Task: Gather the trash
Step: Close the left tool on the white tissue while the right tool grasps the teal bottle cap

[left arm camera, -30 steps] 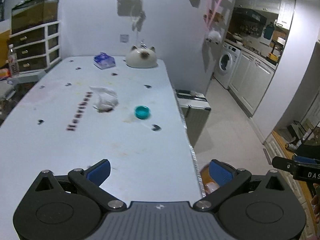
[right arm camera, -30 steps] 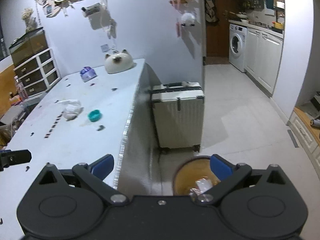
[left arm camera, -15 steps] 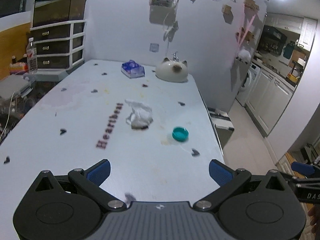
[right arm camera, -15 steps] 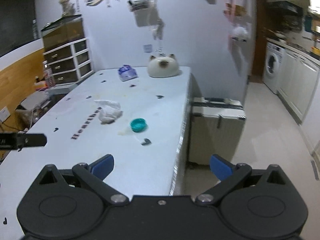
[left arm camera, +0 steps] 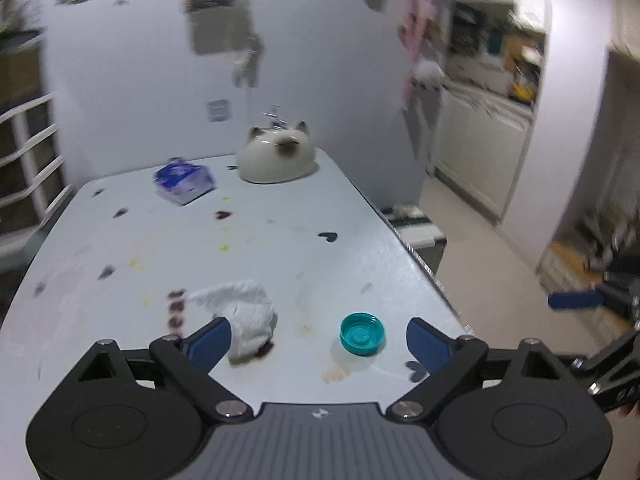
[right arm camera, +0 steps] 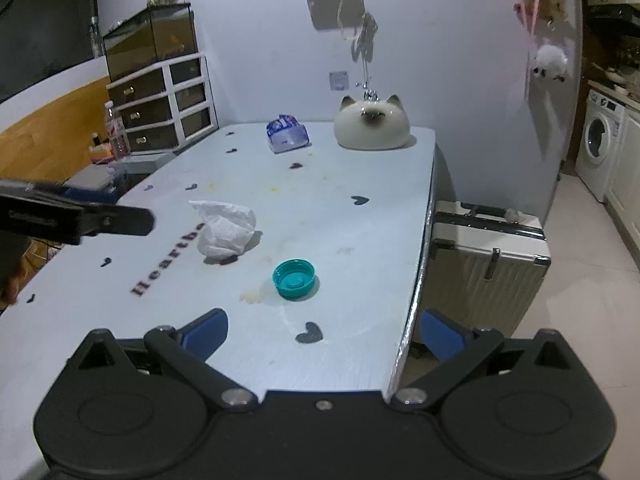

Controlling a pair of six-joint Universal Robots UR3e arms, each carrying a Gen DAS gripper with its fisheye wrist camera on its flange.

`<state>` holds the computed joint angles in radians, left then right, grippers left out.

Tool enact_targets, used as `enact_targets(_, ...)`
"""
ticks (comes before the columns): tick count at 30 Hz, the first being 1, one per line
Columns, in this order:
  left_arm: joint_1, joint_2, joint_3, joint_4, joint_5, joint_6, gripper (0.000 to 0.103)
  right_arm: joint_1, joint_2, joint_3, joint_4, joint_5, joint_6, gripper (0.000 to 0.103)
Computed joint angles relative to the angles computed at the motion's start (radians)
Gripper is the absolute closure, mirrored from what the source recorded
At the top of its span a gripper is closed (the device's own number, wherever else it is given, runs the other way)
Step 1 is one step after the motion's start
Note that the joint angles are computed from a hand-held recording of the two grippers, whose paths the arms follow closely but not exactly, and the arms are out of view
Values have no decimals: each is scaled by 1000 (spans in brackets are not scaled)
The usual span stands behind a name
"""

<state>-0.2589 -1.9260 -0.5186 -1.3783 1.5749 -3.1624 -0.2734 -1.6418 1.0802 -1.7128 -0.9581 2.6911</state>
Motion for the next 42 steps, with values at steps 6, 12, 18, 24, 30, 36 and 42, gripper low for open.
enact_targets(6,33,-203,156,0,2,230,12,61,129,-50,-61,-37,34,0)
enact_targets(12,48,-358,273,-38,37,433,15,102,212,-94,-80,-61,47,0)
enact_targets(18,69,-370,179,62,77,470,18,135,257,-100,-102,-79,47,0)
enact_targets(24,120,-406,208,59,22,411,27,177,319,-132,-155,-107,89,0)
enact_targets(30,168,-372,134,81,-30,211,44,240,457,-260,-161,-128,130,5)
enact_targets(36,189,-274,-62,183,-45,28,58,311,583,-394,-143,-162,137,17)
enact_targets(42,182,-215,-110,154,-28,-48,81,351,637,-454,-150,-216,131,35)
